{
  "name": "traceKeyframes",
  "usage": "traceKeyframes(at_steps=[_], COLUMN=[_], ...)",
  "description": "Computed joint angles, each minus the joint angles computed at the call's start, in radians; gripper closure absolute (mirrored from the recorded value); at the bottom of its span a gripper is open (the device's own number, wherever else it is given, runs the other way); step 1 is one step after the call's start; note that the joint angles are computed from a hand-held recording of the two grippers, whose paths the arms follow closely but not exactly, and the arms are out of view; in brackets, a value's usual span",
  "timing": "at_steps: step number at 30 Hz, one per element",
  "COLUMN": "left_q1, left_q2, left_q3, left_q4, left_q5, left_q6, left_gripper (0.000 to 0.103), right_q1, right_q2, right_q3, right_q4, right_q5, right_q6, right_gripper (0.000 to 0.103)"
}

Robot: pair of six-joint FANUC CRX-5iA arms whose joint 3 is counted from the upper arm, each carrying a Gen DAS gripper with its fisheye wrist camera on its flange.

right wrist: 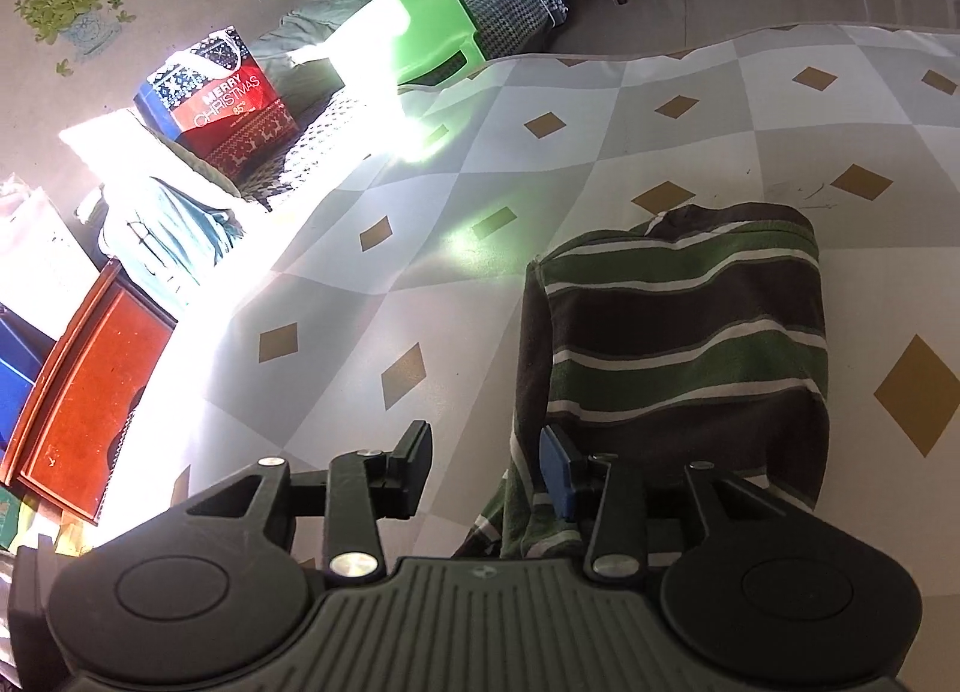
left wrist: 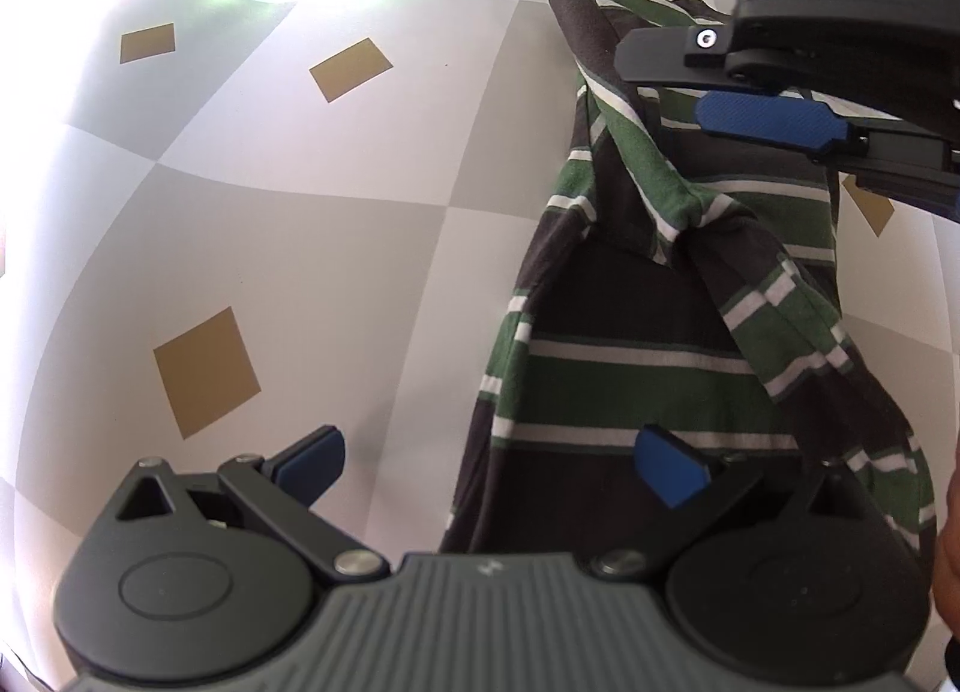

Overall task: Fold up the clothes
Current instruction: 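Lay the folded hem over the collar and open the right tool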

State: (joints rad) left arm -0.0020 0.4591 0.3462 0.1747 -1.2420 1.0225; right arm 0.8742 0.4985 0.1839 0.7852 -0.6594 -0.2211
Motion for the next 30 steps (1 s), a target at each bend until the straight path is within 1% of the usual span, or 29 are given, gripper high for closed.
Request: traceKeyframes(at_steps=[4, 6, 10, 15, 17, 23, 28, 30], left_q1=[0.007, 0.012, 0.032, 0.026, 0.020, 0.019, 0.034, 0.040], left_q2=[0.003, -0.004, -0.025, -0.017, -0.009, -0.023, -0.053, -0.060], left_q3=[0.010, 0.006, -0.006, -0.001, 0.000, -0.028, -0.066, -0.075], left_q4=[0.019, 0.025, 0.036, 0.036, 0.039, 0.053, 0.077, 0.086], left_q5=[0.009, 0.024, 0.024, 0.024, 0.035, 0.051, 0.056, 0.055], left_q6=[0.023, 0.029, 0.010, 0.030, 0.030, -0.015, -0.066, -0.075], left_gripper=[0.000, 0.000, 0.000, 0.000, 0.000, 0.000, 0.000, 0.000], right_q1=[0.019, 0.031, 0.051, 0.085, 0.102, 0.156, 0.201, 0.222], right_q2=[-0.025, -0.036, -0.056, -0.086, -0.092, -0.100, -0.085, -0.084], right_q3=[0.002, 0.007, 0.013, -0.003, -0.001, 0.020, 0.059, 0.062], right_q4=[-0.028, -0.069, -0.134, -0.145, -0.153, -0.186, -0.198, -0.195], right_q5=[-0.077, -0.124, -0.195, -0.219, -0.227, -0.284, -0.392, -0.430], right_q6=[0.038, 0.078, 0.115, 0.144, 0.169, 0.228, 0.291, 0.283], right_gripper=[0.061, 0.060, 0.060, 0.060, 0.060, 0.060, 0.060, 0.060])
